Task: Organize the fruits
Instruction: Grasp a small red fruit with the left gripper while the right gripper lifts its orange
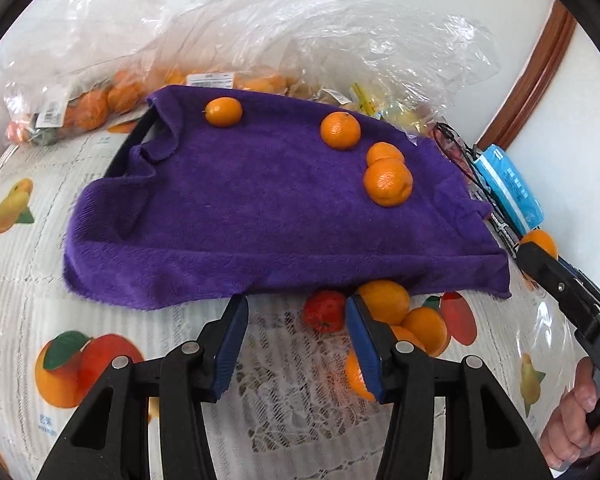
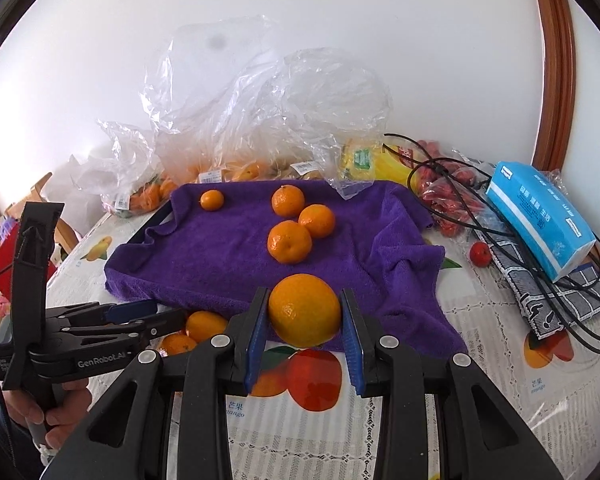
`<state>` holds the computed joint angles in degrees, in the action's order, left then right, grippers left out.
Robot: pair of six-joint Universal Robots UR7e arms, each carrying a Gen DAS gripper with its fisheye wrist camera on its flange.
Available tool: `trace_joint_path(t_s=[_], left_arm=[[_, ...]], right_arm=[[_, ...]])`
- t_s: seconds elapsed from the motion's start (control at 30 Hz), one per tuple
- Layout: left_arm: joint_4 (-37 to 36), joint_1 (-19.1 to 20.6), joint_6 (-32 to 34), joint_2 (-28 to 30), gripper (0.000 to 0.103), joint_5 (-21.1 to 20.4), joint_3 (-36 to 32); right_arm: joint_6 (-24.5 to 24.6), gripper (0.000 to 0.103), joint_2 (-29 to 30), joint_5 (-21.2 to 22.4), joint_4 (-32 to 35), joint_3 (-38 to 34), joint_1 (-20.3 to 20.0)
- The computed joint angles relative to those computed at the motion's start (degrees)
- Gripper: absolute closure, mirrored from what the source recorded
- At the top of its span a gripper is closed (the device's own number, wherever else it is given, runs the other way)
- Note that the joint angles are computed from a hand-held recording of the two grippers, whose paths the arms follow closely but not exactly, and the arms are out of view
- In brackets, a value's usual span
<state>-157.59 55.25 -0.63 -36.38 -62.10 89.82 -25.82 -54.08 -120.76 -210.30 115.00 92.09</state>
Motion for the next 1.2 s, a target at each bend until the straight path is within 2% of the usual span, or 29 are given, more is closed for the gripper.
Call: trace_joint_path(t_s=[0.17,0.47,0.6,0.73,0.87,1.1,1.2], left_arm=[[0.25,-0.61,-1.98,-1.02,0.056,5.83,1.06],[0.18,0.18,1.5,-0.01,0.057,-1.6,-0.1],[-0.55,-0.15,2.49,0.87,0.059,-1.4,-0.3],[0.43,0.05,2.67,0.71,0.066,-2.63,-0.47],[1.62,-0.43,3.83,0.12,0.071,-1.99,-0.09],[2.9,0.73,1.19,1.34,0.067,-4.55,-2.33],[1.1,0.24,2.39,1.91,0.067,-3.09,-1.96]], right_arm=[[0.13,0.069,-0.15,0.23,-0.05,0.16,-0.13],[-0.09,0.069,0.1,0.23,0.07,0.17,0.17],[-0.11,0.069,0.36,-0.06,0.42,-0.07,0.27],[-0.2,0.069,0.35,0.02,0.43,0.0,0.25],[-0.02,0.069,0.36,-0.02,0.51,0.01,0.22],[0.22,0.069,0.16,0.13,0.55,0.14,0.02],[0.3,0.069,0.1,0.32,0.56,0.22,-0.03]])
